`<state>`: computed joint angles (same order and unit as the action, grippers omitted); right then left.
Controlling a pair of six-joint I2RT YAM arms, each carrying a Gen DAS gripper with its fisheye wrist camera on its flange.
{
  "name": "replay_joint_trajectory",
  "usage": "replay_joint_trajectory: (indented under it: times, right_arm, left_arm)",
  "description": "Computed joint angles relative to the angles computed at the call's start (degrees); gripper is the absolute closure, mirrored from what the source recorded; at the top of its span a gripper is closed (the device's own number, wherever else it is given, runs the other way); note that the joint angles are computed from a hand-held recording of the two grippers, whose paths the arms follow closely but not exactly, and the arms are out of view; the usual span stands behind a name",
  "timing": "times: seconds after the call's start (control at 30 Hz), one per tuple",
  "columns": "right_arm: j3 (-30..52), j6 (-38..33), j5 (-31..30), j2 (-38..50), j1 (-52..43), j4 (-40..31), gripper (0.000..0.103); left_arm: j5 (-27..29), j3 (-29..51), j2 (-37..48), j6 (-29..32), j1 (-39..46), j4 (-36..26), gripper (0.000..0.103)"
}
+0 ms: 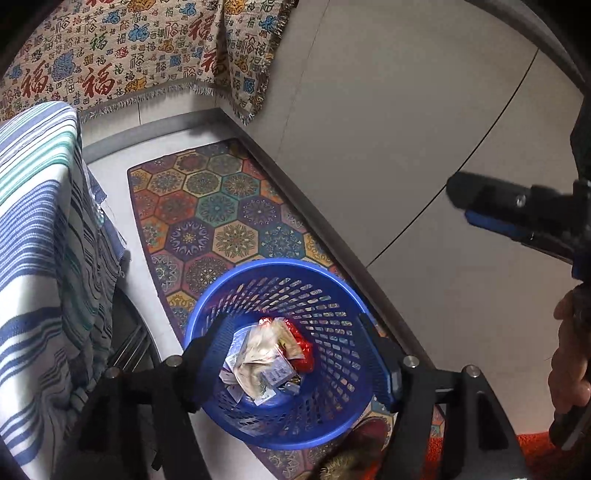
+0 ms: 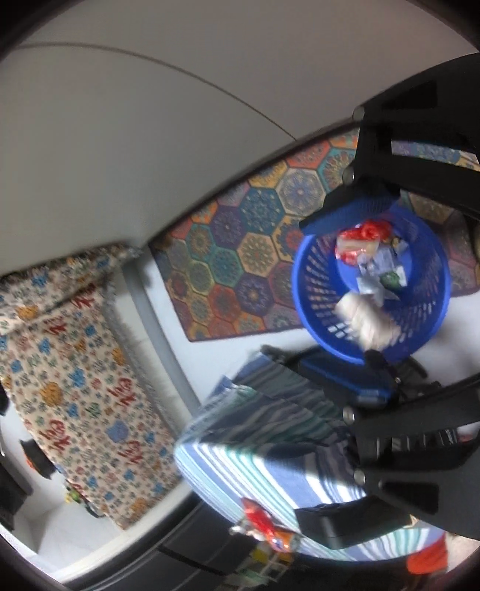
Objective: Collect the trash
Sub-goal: 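Open both tools to drop the paper box and snack bar into the wastebasket, then move both tools back over the table toward the orange can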
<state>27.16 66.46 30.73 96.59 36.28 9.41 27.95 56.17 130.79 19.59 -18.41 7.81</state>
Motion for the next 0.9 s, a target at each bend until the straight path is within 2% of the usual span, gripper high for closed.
replay_joint_trajectory:
  times: [0.17, 0.23, 0.3, 0.4, 0.5, 0.67, 0.8, 0.9]
  right_arm:
    - [4.5, -0.8, 4.1, 0.6, 1.2, -8.0, 0.014]
    - [7.9, -0.9, 5.7, 2.3, 1.9, -12.8, 0.005]
    - [10.9, -0.7, 8.0, 3.6, 3.1, -17.0, 0.005]
    - [16.6, -1.0, 11.6, 6.3, 5.7, -22.5, 0.004]
    - [22.1, -3.1, 13.1, 9.2, 8.2, -24.1, 0.004]
    - [35.1, -10.8, 13.7, 17.2, 12.2, -23.0, 0.004]
    - [47.1, -16.6, 8.4, 25.8, 13.7, -20.5, 0.004]
    - [60.9, -19.8, 3.6, 35.0, 14.1, -22.9, 0.004]
  left_arm:
    - [0.9, -5.1, -6.3, 1.9, 2.5, -0.2, 0.035]
    - [2.4, -7.2, -10.0, 3.8, 4.6, -2.0, 0.035]
    - [4.6, -9.7, -15.0, 7.6, 8.3, -5.5, 0.035]
    - [8.1, -11.7, -21.9, 16.4, 16.6, -12.7, 0.033]
    - [9.5, -10.9, -24.6, 24.2, 25.7, -18.1, 0.031]
    - [7.1, -2.6, -19.9, 32.3, 39.6, -22.9, 0.031]
    - [4.2, 8.1, -12.6, 30.7, 47.1, -23.1, 0.031]
    - [2.9, 16.9, -6.7, 28.8, 50.8, -24.2, 0.031]
